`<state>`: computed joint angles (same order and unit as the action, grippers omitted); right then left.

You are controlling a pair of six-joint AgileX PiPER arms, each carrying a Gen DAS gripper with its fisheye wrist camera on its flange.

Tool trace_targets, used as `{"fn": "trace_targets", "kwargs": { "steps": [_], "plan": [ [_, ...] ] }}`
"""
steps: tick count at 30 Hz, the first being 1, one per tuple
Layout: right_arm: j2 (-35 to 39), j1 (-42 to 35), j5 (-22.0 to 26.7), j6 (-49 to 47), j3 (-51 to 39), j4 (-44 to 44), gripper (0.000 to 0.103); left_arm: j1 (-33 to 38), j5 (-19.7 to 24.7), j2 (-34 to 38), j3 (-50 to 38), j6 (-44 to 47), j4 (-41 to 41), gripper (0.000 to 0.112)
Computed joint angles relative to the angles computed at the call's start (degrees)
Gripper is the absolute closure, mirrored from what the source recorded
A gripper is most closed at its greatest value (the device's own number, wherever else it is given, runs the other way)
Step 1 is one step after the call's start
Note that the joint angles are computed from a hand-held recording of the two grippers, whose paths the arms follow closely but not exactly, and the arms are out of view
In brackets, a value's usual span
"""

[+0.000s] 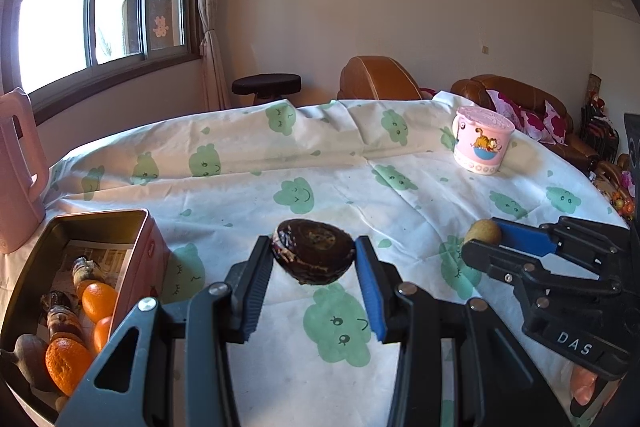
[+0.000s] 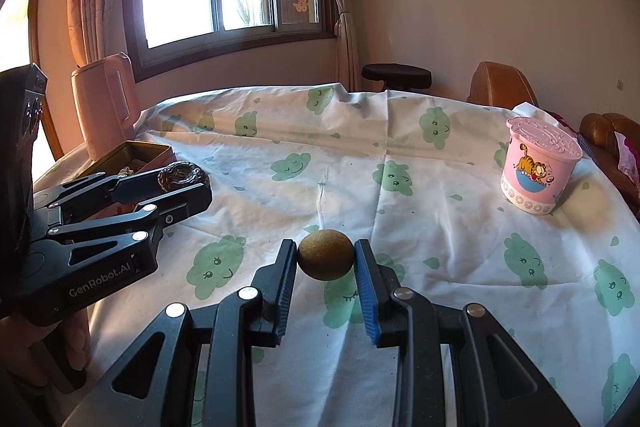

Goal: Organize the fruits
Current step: 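Carry the kiwi with the right tool while the left tool carries the brown shelled fruit toward the tin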

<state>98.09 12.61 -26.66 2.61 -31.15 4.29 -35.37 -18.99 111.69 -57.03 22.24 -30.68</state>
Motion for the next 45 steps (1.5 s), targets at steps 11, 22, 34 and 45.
{"fn": "trace_targets", "kwargs": {
  "steps": [11,22,34,45],
  "plan": [
    [-0.9,0.4,-3.3,-0.8,2.0,1.1,0.072,-0.9,-3.5,-0.8,2.0,0.9,-1.6,0.069],
    [-1.9,0.8,-6.1,-1.6,3.7,2.4,0.072,-1.6,-6.6,-1.7,3.9,0.8,-2.4,0.069],
    [-2.6,1.6,-9.5,-2.8,5.5,4.2,0.072,-2.9,-10.0,-2.5,5.8,2.2,-4.2,0.069],
    [-3.3,2.2,-13.3,-3.5,7.5,5.3,0.072,-3.9,-13.5,-3.3,7.9,2.2,-4.7,0.069]
  ]
}}
